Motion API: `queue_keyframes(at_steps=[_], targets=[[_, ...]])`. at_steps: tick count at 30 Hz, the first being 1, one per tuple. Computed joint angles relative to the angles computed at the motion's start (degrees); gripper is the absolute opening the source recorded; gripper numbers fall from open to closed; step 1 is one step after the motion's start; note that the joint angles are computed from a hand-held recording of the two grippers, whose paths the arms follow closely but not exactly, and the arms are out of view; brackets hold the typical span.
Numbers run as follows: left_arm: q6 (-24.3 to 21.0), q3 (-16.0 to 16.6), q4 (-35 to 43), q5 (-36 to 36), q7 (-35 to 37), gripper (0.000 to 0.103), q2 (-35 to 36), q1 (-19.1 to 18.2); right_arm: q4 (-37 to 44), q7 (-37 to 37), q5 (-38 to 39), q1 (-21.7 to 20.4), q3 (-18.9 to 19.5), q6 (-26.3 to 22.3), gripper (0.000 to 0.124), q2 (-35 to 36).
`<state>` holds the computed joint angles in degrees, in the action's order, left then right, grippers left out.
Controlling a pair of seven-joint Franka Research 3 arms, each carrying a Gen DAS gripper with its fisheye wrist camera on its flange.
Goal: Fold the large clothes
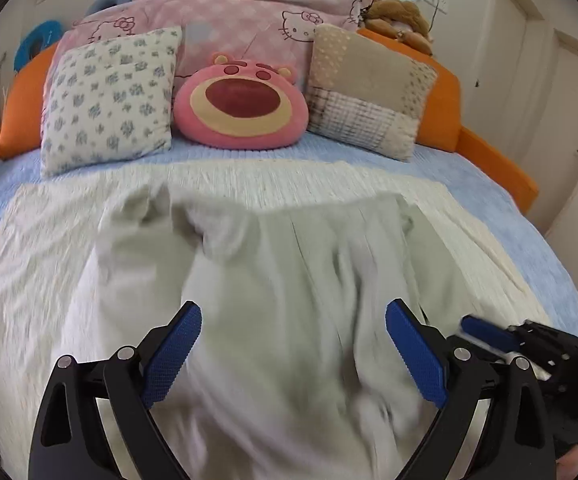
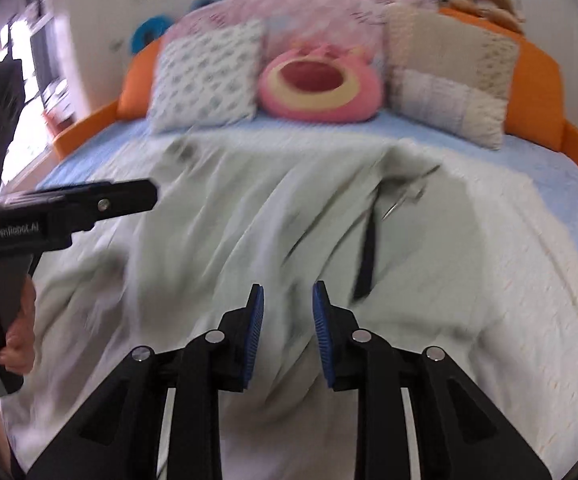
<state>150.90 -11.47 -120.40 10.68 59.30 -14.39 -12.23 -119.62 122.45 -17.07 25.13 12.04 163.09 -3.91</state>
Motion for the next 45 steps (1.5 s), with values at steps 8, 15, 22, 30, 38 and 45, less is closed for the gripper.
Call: queue_keyframes(at_steps=[8,15,22,30,38,45], targets=[[-4.52,1.91,12.23,0.50,-1.38,0.095,17.77,2.99,21.39,-2.84,5.52,2.98,-5.83,-5.32,0.027,19.23],[4.88,4.06,8.61,12.16,-9.50,0.101,21.51,2.76,25.59,0.80,3.36,9.29,-13.49,-2.60,0.026,27.60],[-0.13,1.90,7.66,19.06,-14.82,0.101,18.30,3.17,23.09,4.88,-2.83,12.42,-15.96,-5.75,0.026,23.76],[5.59,-4.68,-12.89,32.80,-27.17,0.101,-4.71,5.44,-2.13,16.30,-15.02,11.59,-12.15,5.73,0.028,1.94],[-0.30,-6.06,-13.93,29.33,-26.61,0.101,-3.44,2.61,-1.37,17.63,-15.28,7.40,-4.15,-5.33,0.028,3.76],[-1.66,-4.38,-13.98,23.11,-24.05,0.101,-1.53,1.79,0.21,21.10,-18.95,6.64,-2.53,-8.21,0.029,4.98]])
